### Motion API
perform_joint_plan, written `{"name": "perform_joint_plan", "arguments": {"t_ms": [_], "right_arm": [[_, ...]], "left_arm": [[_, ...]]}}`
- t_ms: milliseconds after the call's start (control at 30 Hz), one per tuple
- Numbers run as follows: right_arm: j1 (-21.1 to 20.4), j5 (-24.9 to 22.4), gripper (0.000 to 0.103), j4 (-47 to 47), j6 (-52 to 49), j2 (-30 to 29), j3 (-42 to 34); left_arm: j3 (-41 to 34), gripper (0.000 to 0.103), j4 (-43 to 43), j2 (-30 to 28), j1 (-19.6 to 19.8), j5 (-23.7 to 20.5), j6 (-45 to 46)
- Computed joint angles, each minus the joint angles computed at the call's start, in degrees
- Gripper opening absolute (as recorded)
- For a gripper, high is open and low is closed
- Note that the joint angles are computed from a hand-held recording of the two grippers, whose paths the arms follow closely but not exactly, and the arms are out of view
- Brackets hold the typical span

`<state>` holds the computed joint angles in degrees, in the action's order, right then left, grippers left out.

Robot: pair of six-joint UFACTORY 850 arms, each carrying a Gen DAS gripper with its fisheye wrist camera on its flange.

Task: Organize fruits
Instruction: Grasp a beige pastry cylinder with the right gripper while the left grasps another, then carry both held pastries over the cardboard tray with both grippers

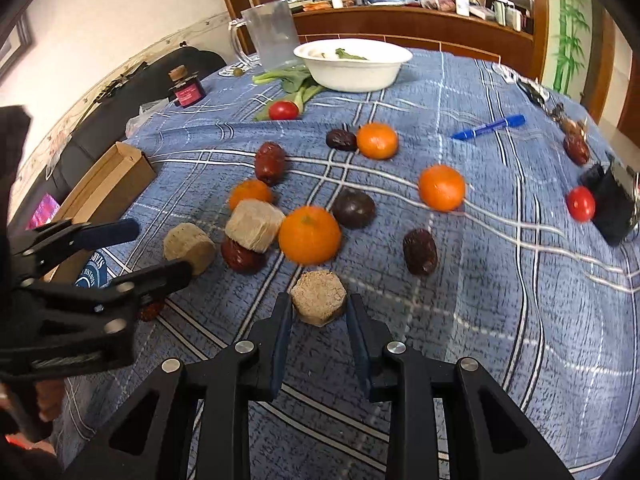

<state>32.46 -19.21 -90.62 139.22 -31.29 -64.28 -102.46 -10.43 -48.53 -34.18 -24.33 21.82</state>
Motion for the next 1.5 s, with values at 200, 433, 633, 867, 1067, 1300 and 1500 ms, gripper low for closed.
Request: {"name": "perform_joint_plan", "arguments": {"t_ms": [200, 433, 633, 867, 1067, 1300, 1500], "right_arm": [[-0.22, 0.25, 0.031, 0.90, -0.58, -0.32, -0.52], [0.92, -4.54, 0.039, 14.82, -16.70, -3.06, -5.08], [2.18, -7.09, 0.032, 16.11, -14.79, -2.09, -4.05], [6.46, -15.79, 0.032, 19.60, -14.69, 0.58, -3.55], [11.16, -23.44, 0.032, 23.95, -15.99, 0.38, -6.09], [13.98, -23.34, 0.032, 26.99, -16.82, -2.58, -10.14], [14.51, -23.28, 0.032, 28.96, -20.82, -5.83, -15.65]], "left_arm": [[-5.69, 0.039, -9.98, -4.22, 1.23, -5.76, 8.02], [-5.26, 0.029, -15.13, -4.00, 1.67, -5.71, 13.28], [-0.77, 0.029, -15.80, -0.71, 2.19, -2.53, 14.83], [6.73, 0.029, -26.13, 5.15, 4.28, -1.45, 25.46], [14.05, 0.029, -32.61, 10.62, 6.27, 0.12, 32.83], [19.34, 0.029, -38.20, 14.67, 8.58, 0.85, 39.42], [20.94, 0.029, -43.22, 16.44, 10.92, 1.12, 44.89]]}}
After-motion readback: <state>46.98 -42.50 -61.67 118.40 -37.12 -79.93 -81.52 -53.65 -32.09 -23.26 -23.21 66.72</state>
